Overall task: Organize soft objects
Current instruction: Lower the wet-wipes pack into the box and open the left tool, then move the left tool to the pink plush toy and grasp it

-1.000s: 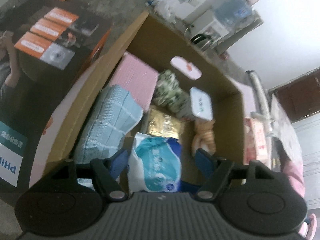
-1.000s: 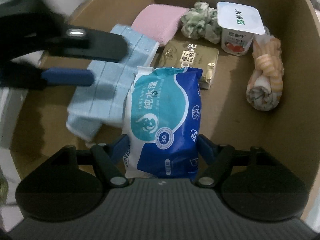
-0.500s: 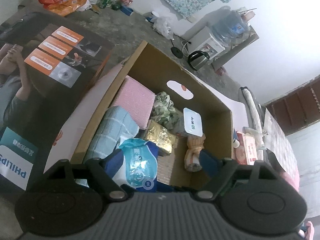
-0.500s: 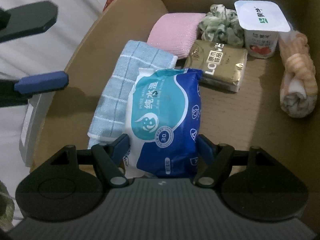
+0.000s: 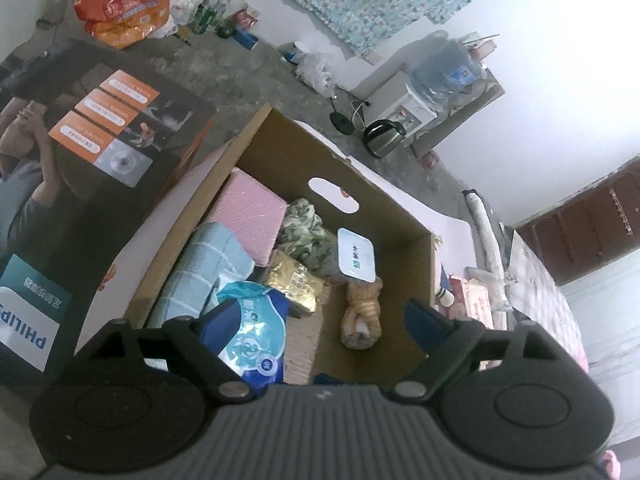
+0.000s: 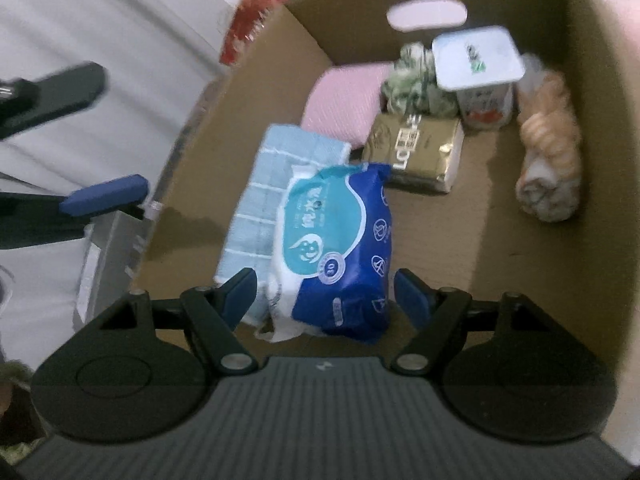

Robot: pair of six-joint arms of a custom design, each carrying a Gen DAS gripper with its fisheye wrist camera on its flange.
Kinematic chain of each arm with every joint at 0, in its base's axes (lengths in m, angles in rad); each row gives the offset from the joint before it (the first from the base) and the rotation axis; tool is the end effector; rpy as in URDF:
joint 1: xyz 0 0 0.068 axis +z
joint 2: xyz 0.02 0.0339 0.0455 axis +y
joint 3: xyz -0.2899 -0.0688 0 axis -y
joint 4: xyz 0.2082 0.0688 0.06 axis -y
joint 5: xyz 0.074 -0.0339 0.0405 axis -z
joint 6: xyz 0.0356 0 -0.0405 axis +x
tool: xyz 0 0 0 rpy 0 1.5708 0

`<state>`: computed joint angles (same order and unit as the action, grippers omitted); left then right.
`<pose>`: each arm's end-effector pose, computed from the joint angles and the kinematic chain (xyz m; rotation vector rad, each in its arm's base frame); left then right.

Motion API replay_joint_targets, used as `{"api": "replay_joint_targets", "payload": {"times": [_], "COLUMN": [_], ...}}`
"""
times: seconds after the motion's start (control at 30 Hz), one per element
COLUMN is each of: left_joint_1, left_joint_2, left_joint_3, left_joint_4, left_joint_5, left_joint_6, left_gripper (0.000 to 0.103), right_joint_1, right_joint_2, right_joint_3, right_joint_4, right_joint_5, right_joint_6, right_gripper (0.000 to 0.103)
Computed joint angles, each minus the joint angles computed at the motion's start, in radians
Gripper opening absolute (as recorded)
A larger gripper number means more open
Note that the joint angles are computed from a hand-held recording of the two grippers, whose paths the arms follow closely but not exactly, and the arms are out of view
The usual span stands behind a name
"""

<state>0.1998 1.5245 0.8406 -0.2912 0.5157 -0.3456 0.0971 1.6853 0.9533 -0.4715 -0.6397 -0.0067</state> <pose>0.2630 0.0353 0.2312 -0.4779 2.4593 -0.7126 0.2815 0.0488 0.2113 -0.3023 2.6556 0.9051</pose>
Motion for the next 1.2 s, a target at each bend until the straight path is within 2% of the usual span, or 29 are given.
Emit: {"api": "replay_joint_targets", "payload": {"times": [0.17, 0.3, 0.4, 0.5, 0.63, 0.73, 0.9, 1.03, 1.2], "left_joint_1": [-0.088, -0.199, -0.310, -0.435, -0.580, -0.684, -0.825, -0.896, -0.929], "left_joint_2": [-0.064, -0.104, -0.104, -0.086, -0.033, 0.029, 0.167, 0.304, 0.496], "left_joint_3": [0.006, 0.000, 0.019, 0.050, 0.111, 0.172, 0.308, 0.456, 0.669], "left_joint_4": [-0.057, -0.066, -0.079, -0.078, -0.079, -0.078, -0.077, -0.104, -0.141], "left_joint_5": [-0.064, -0.117, -0.170, -0.227, -0.307, -0.382, -0.511, -0.609, -0.703], "left_joint_6": [-0.004, -0.019, -0.038, -0.061, -0.070, -0.069, -0.034, 0.044, 0.205], "left_gripper": [0.091, 0.095, 0.095, 0.096, 0.097, 0.097, 0.097, 0.097, 0.097], "right_joint_1": [-0.184, -0.413, -0.611, -0.807, -1.014, -1.123, -1.193, -1.212, -1.194], "right_joint_2": [-0.134, -0.197, -0.185, -0.143, -0.064, 0.005, 0.095, 0.163, 0.248], "right_joint_3": [-0.004, 0.015, 0.070, 0.121, 0.187, 0.242, 0.292, 0.314, 0.332], "right_joint_4": [-0.175, -0.397, -0.606, -0.758, -0.851, -0.877, -0.808, -0.724, -0.635], "right_joint_5": [-0.139, -0.237, -0.292, -0.314, -0.313, -0.314, -0.329, -0.349, -0.368], "right_joint_6": [-0.185, -0.457, -0.696, -0.916, -1.111, -1.200, -1.204, -1.170, -1.106], "right_gripper": [0.079, 0.081, 0.082, 0.084, 0.085, 0.085, 0.085, 0.085, 0.085]}}
